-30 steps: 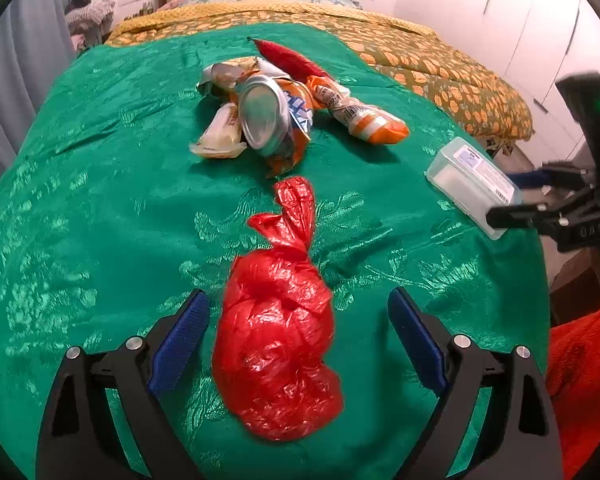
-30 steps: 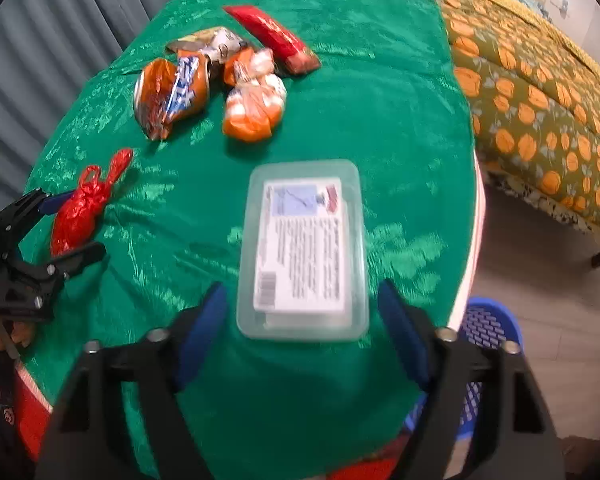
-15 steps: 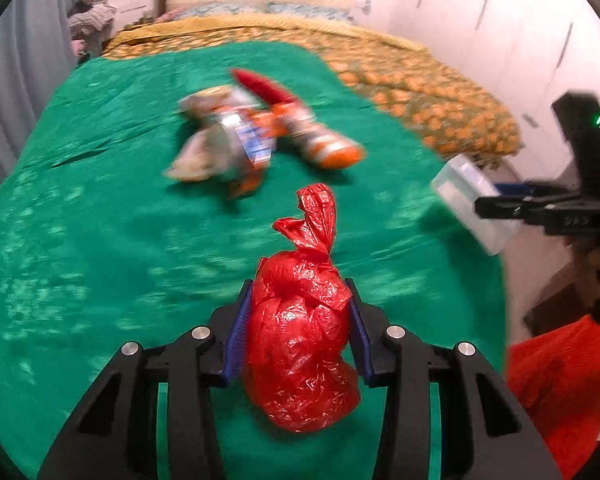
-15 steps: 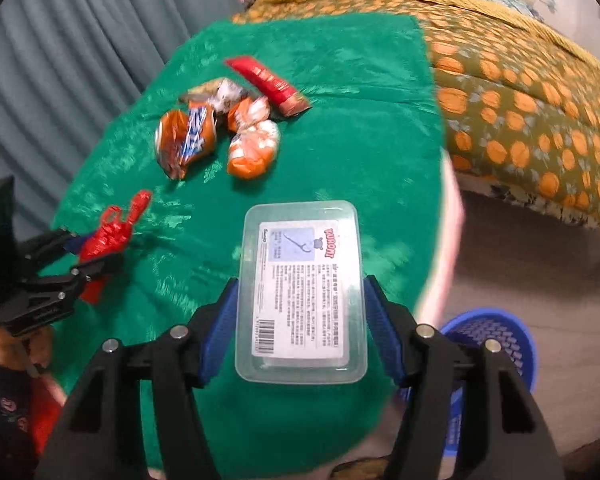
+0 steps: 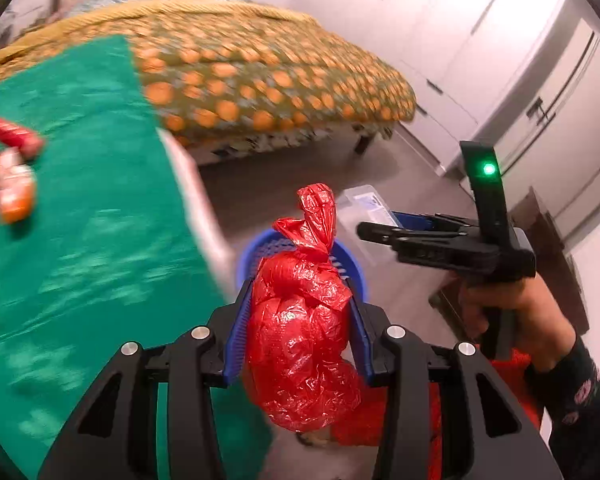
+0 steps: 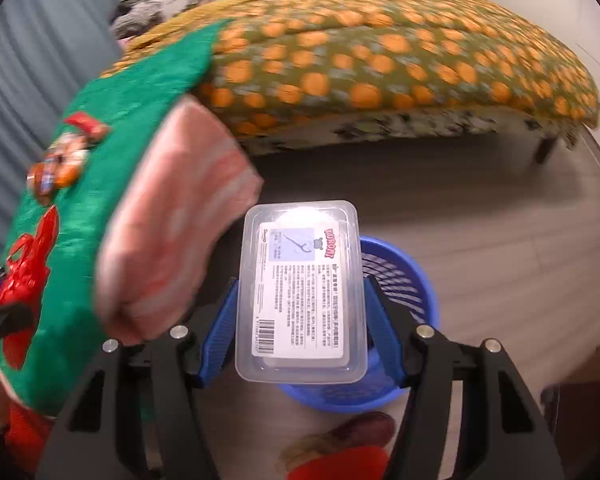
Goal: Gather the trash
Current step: 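Carry red bag and clear box to the blue wastebasket and open both tools, then bring both open tools back above the remaining trash on the cloth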
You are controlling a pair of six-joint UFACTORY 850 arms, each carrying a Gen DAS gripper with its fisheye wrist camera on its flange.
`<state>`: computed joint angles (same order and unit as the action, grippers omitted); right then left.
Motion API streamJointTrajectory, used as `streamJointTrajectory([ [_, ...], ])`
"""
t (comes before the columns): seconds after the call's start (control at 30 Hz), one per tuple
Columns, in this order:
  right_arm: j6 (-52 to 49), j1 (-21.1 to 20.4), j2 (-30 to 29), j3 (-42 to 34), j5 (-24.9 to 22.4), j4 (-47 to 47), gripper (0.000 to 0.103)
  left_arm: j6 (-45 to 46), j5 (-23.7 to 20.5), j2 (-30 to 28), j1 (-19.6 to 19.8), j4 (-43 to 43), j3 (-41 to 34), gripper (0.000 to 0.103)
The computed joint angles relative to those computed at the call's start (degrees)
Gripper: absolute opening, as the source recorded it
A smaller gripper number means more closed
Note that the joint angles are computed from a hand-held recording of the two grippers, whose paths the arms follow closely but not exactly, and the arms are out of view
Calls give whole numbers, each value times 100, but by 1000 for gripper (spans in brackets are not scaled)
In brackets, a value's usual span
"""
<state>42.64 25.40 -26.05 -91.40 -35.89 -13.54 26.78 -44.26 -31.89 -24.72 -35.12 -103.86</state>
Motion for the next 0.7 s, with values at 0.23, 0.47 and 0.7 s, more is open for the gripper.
streamJointTrajectory([
  [0.23,17,-455,253,702,489,581,60,-894,-201,-1180,-552,672,-1190,43],
  [0.47,-449,-697,367,1031,905,1439,61,-1335,-405,-2189,-688,836,-2205,47],
  [0.7,395,-698,469,1088,1103,775,78,-1745,-365,-2473,-706,1108,-2505,80],
])
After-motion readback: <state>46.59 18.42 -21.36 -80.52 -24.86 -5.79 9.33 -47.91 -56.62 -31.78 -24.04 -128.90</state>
